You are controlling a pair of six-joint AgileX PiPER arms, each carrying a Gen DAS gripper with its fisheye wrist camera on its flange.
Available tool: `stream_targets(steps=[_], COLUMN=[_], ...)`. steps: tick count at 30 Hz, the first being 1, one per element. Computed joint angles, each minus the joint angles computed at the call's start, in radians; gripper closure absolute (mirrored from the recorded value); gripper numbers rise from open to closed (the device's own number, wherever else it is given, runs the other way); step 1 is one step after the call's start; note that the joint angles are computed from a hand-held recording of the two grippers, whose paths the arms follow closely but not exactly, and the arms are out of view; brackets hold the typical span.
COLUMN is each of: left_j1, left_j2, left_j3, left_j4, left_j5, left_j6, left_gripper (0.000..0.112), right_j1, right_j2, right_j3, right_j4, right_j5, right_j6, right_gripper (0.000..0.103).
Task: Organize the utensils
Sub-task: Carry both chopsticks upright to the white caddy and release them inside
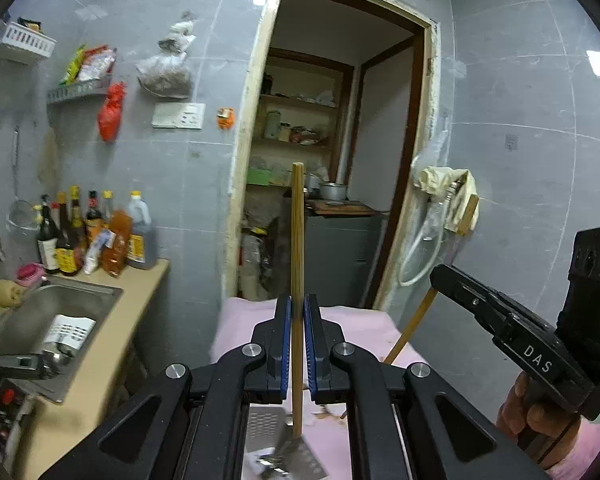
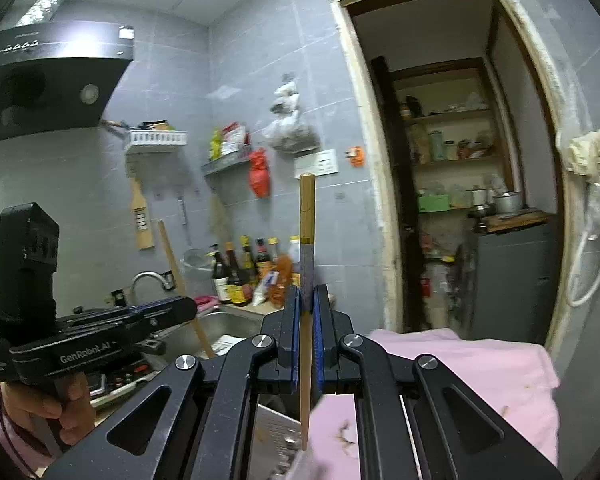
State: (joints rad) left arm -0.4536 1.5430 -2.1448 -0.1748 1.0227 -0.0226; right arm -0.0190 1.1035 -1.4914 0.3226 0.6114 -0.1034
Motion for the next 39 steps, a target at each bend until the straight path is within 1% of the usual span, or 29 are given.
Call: stream_targets(steps=[2, 7, 10, 14, 20, 27, 32, 34, 35, 36, 37, 39], left_j1=[0.033, 0.079, 0.085, 0.059, 0.060, 0.081, 0.103, 0.103, 0.104, 0.104, 0.102, 0.101], left_j2=[-0.008, -0.038, -0.060, -0.062, -0.069, -0.055, -0.058, -0.060, -0.062, -0.062, -0.062, -0.069], left_j3=[0.019, 0.111, 0.182, 0.238, 0.313, 0.334, 0.347, 0.349, 0.351, 0.350, 0.347, 0.354], left_j4=[-0.019, -0.069, -0.080, -0.041, -0.066, -0.095, -0.119, -0.118, -0.121, -0.123, -0.120, -0.124], left_j5=[0.000, -0.024, -0.045, -0.048, -0.054, -0.024, -0.005, -0.004, -0.004, -0.002, -0.003, -0.012], left_j6=[0.012, 0.040, 0.060, 0.053, 0.065, 0.083, 0.076, 0.070, 0.070, 0.070, 0.065, 0.060], left_gripper=[0.106, 0.106, 0.105, 0.105, 0.105, 0.105, 0.105, 0.105, 0.105, 0.103, 0.102, 0.096], right_j1=[0.057, 0.125, 0.135, 0.141, 0.144, 0.141, 0.135, 0.127, 0.122, 0.120, 0.118, 0.115], right_j2=[0.011, 0.039, 0.045, 0.046, 0.044, 0.060, 0.068, 0.065, 0.061, 0.058, 0.055, 0.047], right_j3=[0.003, 0.030, 0.069, 0.134, 0.195, 0.212, 0.202, 0.204, 0.205, 0.205, 0.204, 0.198], right_j4=[-0.057, -0.120, -0.130, -0.127, -0.144, -0.133, -0.119, -0.105, -0.099, -0.098, -0.098, -0.108], right_j5=[-0.015, -0.021, -0.023, -0.027, -0.032, -0.014, 0.016, 0.022, 0.026, 0.028, 0.029, 0.031], right_j6=[0.047, 0.089, 0.095, 0.100, 0.116, 0.118, 0.114, 0.105, 0.099, 0.099, 0.102, 0.117], right_gripper=[0.097, 0.097, 0.097, 0.097, 0.097, 0.097, 0.096, 0.095, 0.091, 0.087, 0.085, 0.082])
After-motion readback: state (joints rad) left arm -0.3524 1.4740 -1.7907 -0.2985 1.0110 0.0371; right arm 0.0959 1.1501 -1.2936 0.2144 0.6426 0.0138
